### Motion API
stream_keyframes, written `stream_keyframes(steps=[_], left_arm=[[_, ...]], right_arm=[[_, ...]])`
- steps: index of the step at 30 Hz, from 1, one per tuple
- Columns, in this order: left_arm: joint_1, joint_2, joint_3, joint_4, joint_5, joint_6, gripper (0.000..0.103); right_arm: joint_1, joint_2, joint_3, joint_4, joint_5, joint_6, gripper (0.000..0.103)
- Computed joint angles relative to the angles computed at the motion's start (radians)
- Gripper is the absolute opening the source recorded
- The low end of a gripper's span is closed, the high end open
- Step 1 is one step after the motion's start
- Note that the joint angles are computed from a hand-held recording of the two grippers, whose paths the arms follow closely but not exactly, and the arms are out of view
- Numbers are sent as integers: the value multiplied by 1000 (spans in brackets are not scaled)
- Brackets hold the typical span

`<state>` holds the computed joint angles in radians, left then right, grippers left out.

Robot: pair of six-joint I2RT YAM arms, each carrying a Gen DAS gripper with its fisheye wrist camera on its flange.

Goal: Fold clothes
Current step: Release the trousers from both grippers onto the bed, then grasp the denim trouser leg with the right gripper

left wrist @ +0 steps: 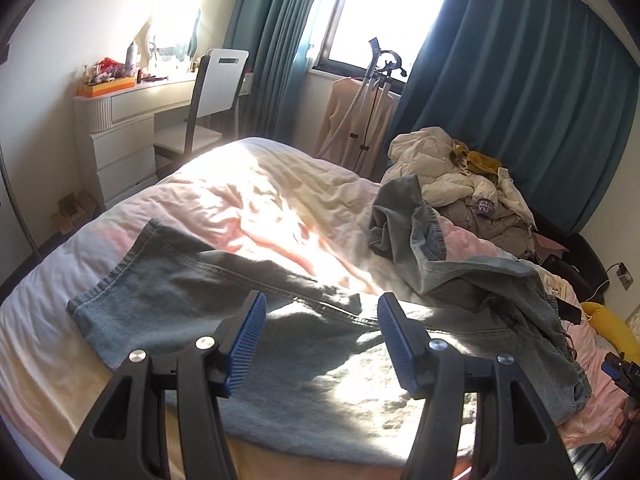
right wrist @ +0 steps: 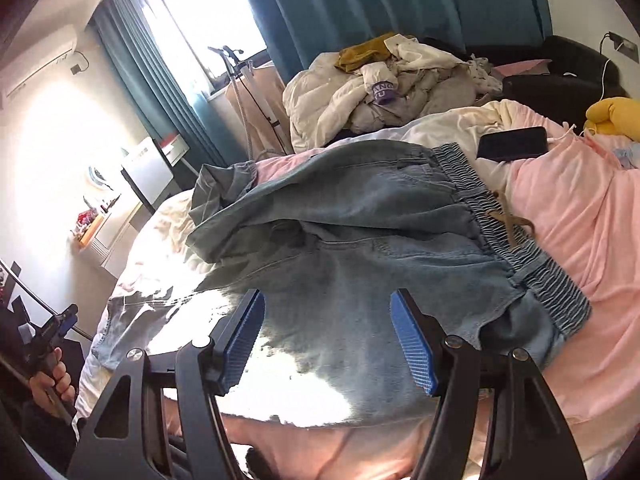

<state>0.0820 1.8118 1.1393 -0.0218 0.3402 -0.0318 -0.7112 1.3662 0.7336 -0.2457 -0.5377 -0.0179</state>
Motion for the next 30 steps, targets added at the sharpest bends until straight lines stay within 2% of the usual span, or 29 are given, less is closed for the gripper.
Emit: stream_keyframes(steps=[4,12,19,24,26,30], left_arm=[[-84,-8,11,10,-63,-17,60],[-226,84,105,24,-130,-73,60],[-266,265,203,96,-110,-163,60],[-260,346,267,74,-118,-153,60],[-256,347,253,100,-145,-141,60],[-220,374,258,114,-151,-182,60]], right_arm=[[90,13,-69,133,40,59,66],[201,64,-119,314,83,63,66],[290,127,-113,372,127,30,66],[404,256,-20,399,181,28,66],[464,338,66,383,204,45,66],[592,522,307,332,268,67,66]])
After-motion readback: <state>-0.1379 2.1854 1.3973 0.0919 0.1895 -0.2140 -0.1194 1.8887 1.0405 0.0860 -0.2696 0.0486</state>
